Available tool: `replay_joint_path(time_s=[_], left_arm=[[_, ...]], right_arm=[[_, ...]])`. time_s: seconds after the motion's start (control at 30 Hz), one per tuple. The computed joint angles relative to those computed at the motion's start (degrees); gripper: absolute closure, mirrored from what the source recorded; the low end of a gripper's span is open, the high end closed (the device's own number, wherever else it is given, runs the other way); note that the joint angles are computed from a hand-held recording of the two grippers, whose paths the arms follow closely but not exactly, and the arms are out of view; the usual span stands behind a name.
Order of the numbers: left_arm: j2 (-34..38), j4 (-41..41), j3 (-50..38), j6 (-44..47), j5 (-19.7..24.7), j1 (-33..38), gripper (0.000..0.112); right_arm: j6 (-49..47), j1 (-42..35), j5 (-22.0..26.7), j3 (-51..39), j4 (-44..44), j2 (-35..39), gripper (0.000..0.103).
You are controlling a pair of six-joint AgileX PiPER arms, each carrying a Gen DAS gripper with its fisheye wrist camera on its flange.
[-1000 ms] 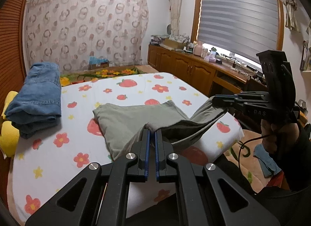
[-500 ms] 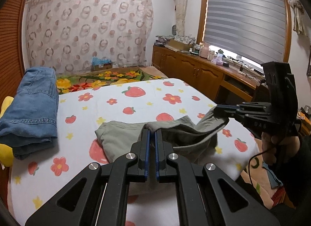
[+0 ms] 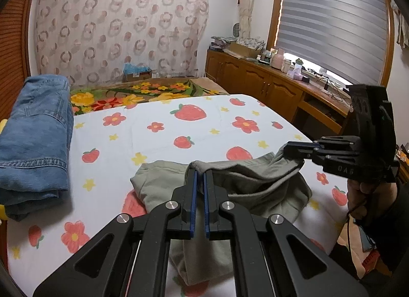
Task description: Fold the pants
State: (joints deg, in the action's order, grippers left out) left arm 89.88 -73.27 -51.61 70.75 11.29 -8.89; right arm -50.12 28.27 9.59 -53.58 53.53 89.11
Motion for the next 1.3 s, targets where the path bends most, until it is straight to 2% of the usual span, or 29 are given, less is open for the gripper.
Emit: replay_joint_path(time_s=[0.07, 0.27, 0.5, 0.7, 0.97, 1.03, 1.13, 1.23, 1.27, 1.3], left_arm=[[0.5, 1.2, -1.0, -0.9, 1.1, 0.6, 0.107], [2.8, 4.5, -4.6, -3.2, 2.1, 1.2, 0.107], [7.4, 6.3, -7.5, -4.9, 3.0, 2.8, 0.107], [8.4, 5.7, -7.7, -4.5, 3.5, 3.3, 0.107], [8.4, 13.0, -8.4, -12.3, 3.3, 3.0, 0.106], [7.9, 13.6, -7.9, -13.1, 2.7, 2.8, 0.102], [7.0, 16.2, -7.1, -15.7, 1.4, 2.6, 0.095], [5.5, 15.1, -5.5, -14.3, 0.5, 2.6, 0.086], [5.0, 14.0, -5.0, -13.2, 0.6, 2.7, 0.08], [4.7, 12.7, -4.6, -12.0, 0.7, 2.7, 0.069]], right_arm=[[3.4, 0.3, 0.0, -1.0, -3.7, 0.8, 0.097], [3.8, -1.2, 2.3, -3.4, -4.2, 1.8, 0.098], [15.4, -0.8, 3.2, -7.0, -16.2, 5.4, 0.098], [27.1, -0.1, 5.5, -10.5, -27.6, 6.7, 0.098], [34.8, 0.7, 6.6, -11.1, -34.8, 6.0, 0.095], [36.4, 0.8, 6.5, -10.8, -36.4, 5.5, 0.093], [40.8, 1.0, 6.3, -10.0, -40.7, 4.4, 0.085], [42.0, 1.0, 6.0, -8.4, -41.6, 2.8, 0.081], [43.3, 1.1, 5.8, -7.8, -42.9, 2.1, 0.078], [44.7, 1.2, 5.7, -7.1, -44.3, 1.4, 0.077]])
